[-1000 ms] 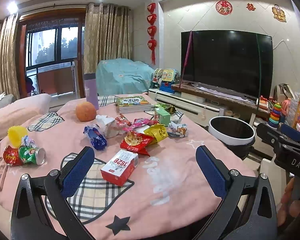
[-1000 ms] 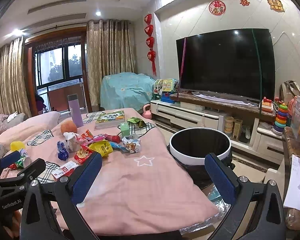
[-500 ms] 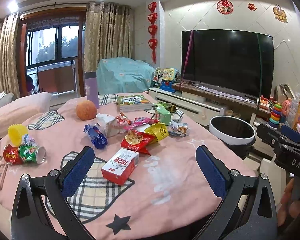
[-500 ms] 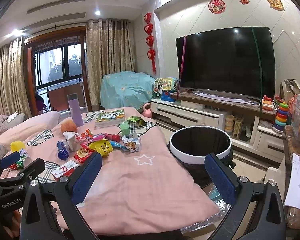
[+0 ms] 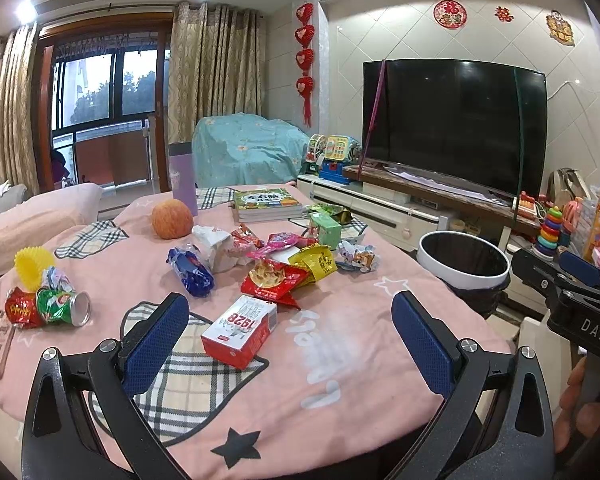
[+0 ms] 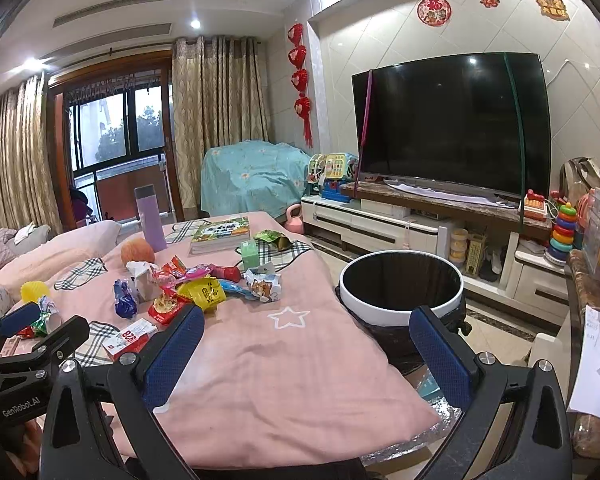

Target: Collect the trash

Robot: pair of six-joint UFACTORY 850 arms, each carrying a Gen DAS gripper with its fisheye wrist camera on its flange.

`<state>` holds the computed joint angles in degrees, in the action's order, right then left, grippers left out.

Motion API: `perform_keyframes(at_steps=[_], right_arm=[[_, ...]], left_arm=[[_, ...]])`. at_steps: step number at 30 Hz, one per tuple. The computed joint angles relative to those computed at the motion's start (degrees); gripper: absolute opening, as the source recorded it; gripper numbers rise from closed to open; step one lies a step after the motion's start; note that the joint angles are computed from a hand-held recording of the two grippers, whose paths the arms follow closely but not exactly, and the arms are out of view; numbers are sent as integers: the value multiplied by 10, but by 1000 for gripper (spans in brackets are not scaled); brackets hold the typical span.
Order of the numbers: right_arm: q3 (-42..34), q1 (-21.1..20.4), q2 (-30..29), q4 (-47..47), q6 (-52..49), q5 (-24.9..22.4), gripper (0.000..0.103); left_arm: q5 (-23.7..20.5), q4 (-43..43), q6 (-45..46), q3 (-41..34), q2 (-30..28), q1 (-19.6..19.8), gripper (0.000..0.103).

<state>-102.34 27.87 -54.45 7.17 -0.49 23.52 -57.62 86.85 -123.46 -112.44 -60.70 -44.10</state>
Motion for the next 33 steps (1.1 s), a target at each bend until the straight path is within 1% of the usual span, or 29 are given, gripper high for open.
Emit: perform_keyframes(at_steps=[12, 17, 23, 27, 32, 33], right_arm=[[1, 1, -1, -6, 8, -2, 103], [-13, 1, -10, -27, 26, -17, 103], [-52, -2, -30, -104, 96, -55, 103], [-91, -4, -52, -196, 186, -85, 103], [-133, -5, -76, -309, 294, -111, 103], [-145, -5, -83, -354, 339, -117, 103]], left_arm=[[7, 1, -10, 12, 5, 2, 103], [12, -7, -14, 21, 9, 6, 103], [21, -25, -20, 38, 16, 16, 103], [36, -33, -39, 59, 25, 26, 103], [46, -47, -34, 61, 22, 35, 103], [49, -48, -34, 62, 22, 37, 103]])
